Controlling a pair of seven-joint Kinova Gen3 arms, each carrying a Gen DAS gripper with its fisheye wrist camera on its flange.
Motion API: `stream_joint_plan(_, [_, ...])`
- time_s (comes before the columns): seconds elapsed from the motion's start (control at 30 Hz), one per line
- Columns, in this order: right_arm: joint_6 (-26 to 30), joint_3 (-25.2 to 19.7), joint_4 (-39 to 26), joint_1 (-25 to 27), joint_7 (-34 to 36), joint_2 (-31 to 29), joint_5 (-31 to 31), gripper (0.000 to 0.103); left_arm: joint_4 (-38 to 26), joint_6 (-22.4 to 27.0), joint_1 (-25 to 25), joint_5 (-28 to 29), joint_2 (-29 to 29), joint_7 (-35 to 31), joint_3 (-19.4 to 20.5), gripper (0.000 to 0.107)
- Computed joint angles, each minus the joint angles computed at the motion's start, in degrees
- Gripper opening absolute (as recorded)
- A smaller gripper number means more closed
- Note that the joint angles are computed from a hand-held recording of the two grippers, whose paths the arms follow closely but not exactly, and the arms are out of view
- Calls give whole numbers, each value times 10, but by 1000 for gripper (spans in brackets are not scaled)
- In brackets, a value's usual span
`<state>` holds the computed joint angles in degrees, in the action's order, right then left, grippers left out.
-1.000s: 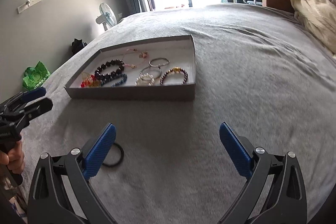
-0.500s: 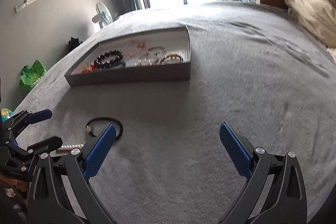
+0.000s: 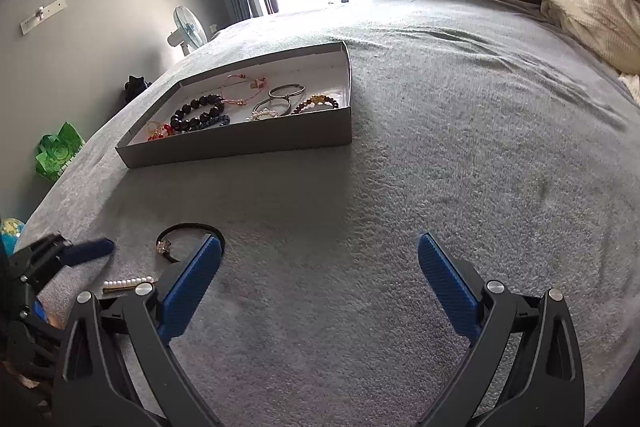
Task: Organize jewelry
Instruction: 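Lower the left tool onto the pearl hair pin and close it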
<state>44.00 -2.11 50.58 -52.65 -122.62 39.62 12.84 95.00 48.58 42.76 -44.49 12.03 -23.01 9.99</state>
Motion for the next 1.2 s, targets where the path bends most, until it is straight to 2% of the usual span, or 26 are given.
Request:
stream_joint_plan(0.37, [19,-3,-19,4,13,9,-12,97,-21,16,-5,31,14,-35,-2,65])
stream_joint_plan(0.47, [23,-3,-22,3,14,11,-12,97,-28,26,2,30,21,-49,-3,54])
stream_joint_plan(0.53, [24,-3,-24,2,14,11,-12,97,-33,35,12,20,26,-58,-3,41])
stream_joint_plan(0.63, [23,-2,-23,2,14,11,-12,97,-37,47,25,6,30,-51,-7,32])
stream_joint_plan(0.8, [16,-6,-18,-1,30,7,-7,97,-21,32,18,8,16,-21,-13,18])
stream_joint_plan(0.93, [43,-14,-49,-9,68,21,-8,97,-11,28,11,4,8,11,-13,11])
stream_joint_plan(1.2, [133,-25,-173,-25,176,81,-37,97,29,-6,-24,8,-25,99,-9,10])
